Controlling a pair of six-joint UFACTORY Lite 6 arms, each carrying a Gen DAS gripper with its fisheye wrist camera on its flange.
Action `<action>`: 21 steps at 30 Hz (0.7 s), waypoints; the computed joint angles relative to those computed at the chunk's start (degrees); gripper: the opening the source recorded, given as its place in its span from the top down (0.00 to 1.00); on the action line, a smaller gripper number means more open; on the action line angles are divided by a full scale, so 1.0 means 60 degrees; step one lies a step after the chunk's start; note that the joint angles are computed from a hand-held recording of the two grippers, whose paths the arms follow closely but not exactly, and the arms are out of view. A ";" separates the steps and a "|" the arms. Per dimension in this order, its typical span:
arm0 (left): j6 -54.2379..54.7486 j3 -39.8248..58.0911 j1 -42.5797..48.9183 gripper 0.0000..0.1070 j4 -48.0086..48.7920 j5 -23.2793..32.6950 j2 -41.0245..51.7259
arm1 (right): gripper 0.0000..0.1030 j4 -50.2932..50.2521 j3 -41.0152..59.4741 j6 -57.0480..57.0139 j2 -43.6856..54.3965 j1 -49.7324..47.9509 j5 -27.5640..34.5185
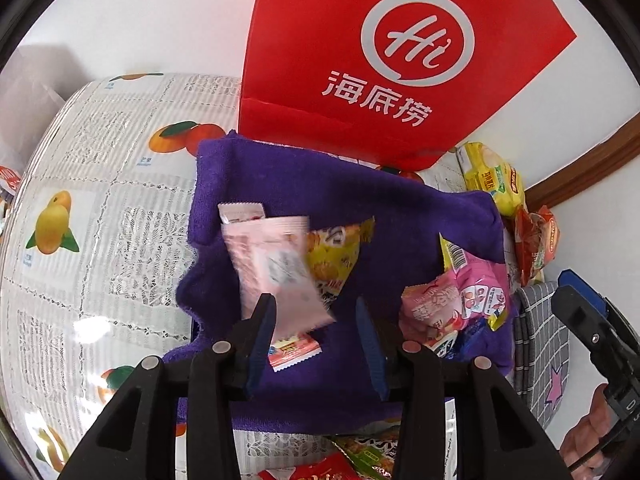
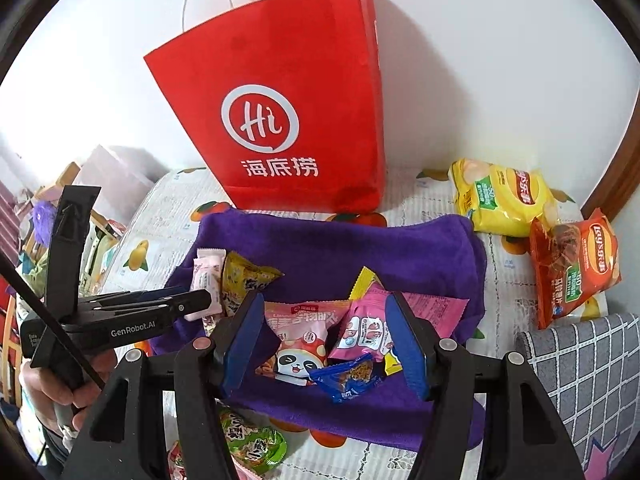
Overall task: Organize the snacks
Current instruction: 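Open both tools to drop the blue and pink packets onto the towel, then grasp the green triangular snack bag with the right tool while the left tool grasps the red packet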
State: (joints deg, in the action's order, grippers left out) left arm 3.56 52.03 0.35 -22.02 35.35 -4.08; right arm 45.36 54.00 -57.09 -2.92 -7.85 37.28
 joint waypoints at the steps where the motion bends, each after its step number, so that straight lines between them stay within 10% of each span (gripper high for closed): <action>1: 0.0014 0.0022 0.0021 0.63 0.0000 0.0045 -0.0029 | 0.39 0.0038 -0.0038 -0.0045 -0.0076 -0.0003 0.0033; 21: 0.2028 0.0125 0.1278 0.53 -0.1759 0.1410 -0.1637 | 0.39 0.0467 -0.6663 -0.1102 -0.5712 0.1404 -0.0572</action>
